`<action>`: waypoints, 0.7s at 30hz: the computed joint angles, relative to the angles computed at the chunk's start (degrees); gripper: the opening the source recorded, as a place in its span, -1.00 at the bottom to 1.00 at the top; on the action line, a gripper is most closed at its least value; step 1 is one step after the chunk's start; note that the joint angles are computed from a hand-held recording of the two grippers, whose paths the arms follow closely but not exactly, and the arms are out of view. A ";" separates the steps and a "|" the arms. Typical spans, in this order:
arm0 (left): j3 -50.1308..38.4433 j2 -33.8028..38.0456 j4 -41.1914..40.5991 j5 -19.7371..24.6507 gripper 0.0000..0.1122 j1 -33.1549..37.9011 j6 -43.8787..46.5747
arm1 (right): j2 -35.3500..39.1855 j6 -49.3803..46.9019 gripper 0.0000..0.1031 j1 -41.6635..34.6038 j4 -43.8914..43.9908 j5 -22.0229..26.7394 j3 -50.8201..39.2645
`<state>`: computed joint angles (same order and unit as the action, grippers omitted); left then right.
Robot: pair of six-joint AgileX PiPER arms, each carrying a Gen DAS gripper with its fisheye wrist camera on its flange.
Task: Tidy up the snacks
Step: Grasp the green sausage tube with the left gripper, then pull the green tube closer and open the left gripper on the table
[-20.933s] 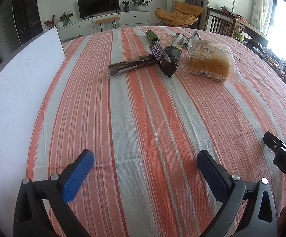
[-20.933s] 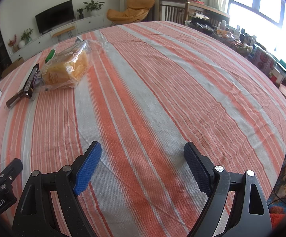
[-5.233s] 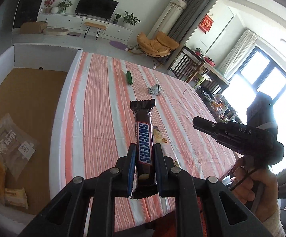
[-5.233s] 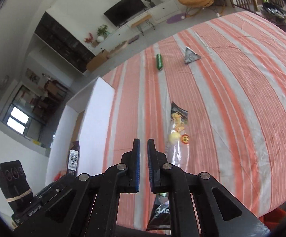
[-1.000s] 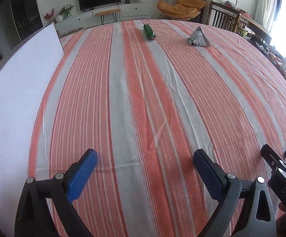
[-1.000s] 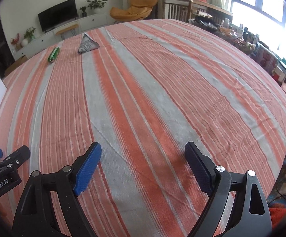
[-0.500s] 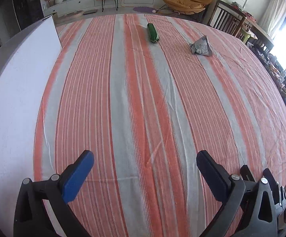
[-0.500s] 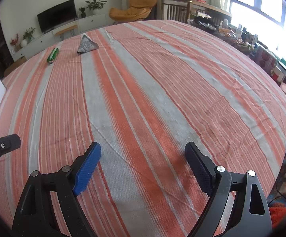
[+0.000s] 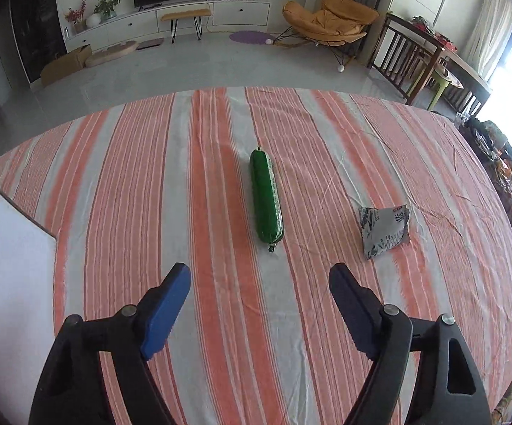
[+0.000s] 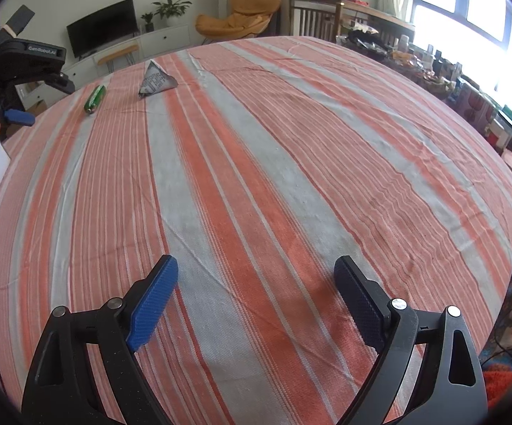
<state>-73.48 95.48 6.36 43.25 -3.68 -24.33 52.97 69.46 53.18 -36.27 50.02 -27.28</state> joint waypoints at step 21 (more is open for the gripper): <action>30.63 -24.77 9.21 -5.03 -0.60 -12.36 -15.45 | 0.21 0.28 0.83 0.44 -0.11 0.14 -0.13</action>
